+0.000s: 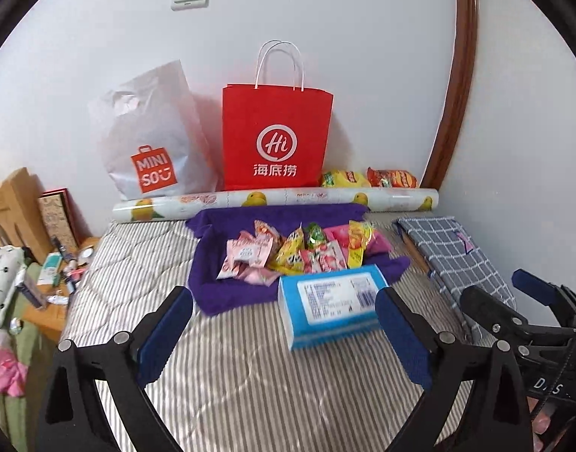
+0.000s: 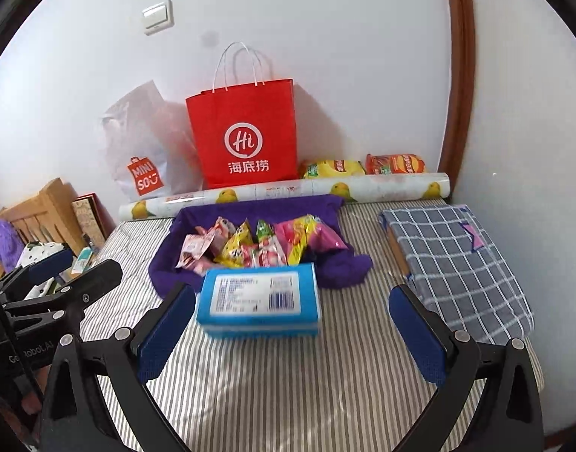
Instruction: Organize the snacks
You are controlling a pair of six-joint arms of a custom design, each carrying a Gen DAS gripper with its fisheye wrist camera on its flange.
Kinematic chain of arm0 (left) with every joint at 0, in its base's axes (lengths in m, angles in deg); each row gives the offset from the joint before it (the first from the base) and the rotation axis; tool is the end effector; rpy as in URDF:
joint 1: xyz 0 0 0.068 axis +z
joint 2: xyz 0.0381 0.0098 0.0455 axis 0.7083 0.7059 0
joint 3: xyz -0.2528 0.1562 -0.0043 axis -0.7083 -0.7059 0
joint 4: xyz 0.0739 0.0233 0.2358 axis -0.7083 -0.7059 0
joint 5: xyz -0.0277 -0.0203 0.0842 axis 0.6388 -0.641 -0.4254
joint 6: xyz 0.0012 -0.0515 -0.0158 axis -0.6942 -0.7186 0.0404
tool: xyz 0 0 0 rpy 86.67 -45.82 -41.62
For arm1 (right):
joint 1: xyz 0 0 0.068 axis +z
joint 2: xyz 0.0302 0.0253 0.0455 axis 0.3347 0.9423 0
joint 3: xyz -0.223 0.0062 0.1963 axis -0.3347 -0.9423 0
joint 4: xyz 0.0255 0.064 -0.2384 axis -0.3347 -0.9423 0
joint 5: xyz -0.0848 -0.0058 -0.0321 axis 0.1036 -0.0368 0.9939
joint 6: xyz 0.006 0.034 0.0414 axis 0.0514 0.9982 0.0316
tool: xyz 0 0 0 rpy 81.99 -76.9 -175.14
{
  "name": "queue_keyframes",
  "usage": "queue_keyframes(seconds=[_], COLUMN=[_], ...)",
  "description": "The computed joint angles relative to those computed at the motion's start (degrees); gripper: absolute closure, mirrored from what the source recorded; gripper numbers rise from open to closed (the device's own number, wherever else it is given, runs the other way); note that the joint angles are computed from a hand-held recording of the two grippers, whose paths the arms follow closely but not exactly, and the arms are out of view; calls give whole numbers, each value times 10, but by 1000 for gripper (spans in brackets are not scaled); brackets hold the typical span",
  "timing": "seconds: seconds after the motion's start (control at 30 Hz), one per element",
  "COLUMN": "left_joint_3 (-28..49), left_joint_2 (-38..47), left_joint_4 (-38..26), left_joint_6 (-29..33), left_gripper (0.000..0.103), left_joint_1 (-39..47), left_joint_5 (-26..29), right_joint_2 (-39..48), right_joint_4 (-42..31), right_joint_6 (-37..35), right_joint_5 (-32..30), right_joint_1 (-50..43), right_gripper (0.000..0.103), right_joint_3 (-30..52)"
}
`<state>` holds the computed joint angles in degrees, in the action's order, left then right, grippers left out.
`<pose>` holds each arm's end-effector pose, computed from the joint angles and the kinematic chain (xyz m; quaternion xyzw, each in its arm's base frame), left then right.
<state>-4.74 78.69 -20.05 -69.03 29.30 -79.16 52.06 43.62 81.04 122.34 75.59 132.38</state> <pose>0.2705 -0.0819 0.3195 0.1702 0.8832 -0.1164 0.4212 0.2036 0.2545 0.2779 0.1451 0.8771 -0.0212 0.4574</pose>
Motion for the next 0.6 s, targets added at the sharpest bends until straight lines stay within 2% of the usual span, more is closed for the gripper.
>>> queue_keyframes(seconds=[0.37, 0.6], left_joint_3=[-50, -63], left_joint_2=[-136, -189], left_joint_4=[-63, -90], left_joint_6=[-18, -37], left_gripper=[5, 5], left_joint_1=[-52, -107], left_joint_5=[-54, -101], right_joint_2=[-34, -14], right_joint_4=[-183, -344], right_joint_6=[219, 382], right_joint_5=[55, 83], right_joint_1=[134, 212], right_gripper=[0, 0], right_joint_3=[-6, 32])
